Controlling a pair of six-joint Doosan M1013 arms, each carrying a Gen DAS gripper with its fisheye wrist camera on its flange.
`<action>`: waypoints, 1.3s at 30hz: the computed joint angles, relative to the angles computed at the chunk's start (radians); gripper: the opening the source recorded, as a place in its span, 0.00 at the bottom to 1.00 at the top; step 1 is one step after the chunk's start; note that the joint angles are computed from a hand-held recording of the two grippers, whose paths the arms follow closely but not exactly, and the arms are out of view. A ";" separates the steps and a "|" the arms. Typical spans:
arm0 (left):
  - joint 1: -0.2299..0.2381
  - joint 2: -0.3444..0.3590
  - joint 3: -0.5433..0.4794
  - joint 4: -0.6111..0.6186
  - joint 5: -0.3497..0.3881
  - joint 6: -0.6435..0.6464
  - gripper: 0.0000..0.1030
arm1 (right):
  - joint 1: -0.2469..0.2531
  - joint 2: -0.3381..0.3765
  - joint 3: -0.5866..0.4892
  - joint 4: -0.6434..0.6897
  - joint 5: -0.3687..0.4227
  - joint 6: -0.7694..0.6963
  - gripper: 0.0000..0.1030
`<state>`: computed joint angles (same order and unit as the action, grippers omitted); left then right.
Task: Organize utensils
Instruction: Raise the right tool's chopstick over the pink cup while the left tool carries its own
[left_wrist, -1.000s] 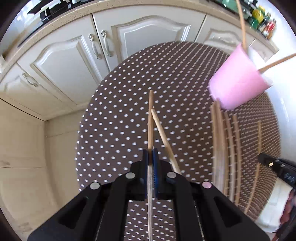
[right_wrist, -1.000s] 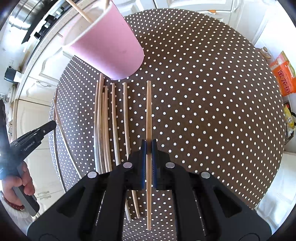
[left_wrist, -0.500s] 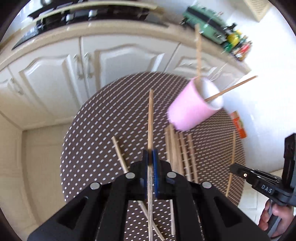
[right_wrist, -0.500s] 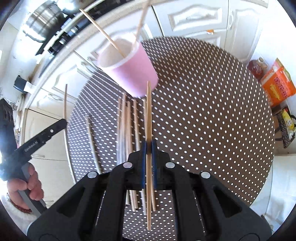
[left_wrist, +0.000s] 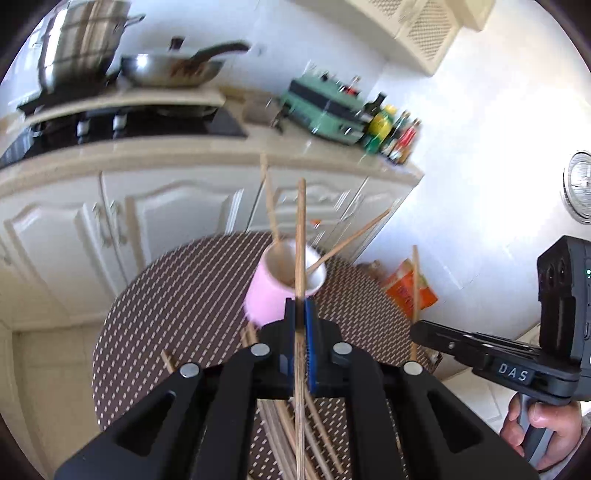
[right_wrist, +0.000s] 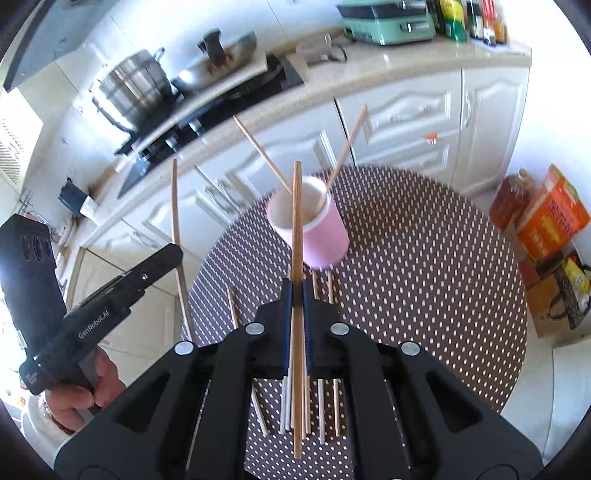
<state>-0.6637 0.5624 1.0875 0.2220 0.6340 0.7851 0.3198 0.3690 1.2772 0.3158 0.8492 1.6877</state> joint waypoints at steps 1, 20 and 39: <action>-0.002 0.000 -0.005 0.007 -0.006 -0.002 0.05 | 0.002 0.005 -0.008 -0.002 -0.009 0.003 0.06; 0.014 0.112 -0.223 0.132 -0.041 -0.035 0.05 | -0.005 0.113 -0.198 0.009 -0.129 -0.055 0.06; 0.031 0.347 -0.582 0.325 0.100 -0.066 0.05 | -0.025 0.284 -0.394 0.089 -0.173 -0.170 0.06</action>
<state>-0.6332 0.9096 0.5060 0.5474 0.7341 0.7186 0.2945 0.6530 0.8832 0.4048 0.6762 1.5177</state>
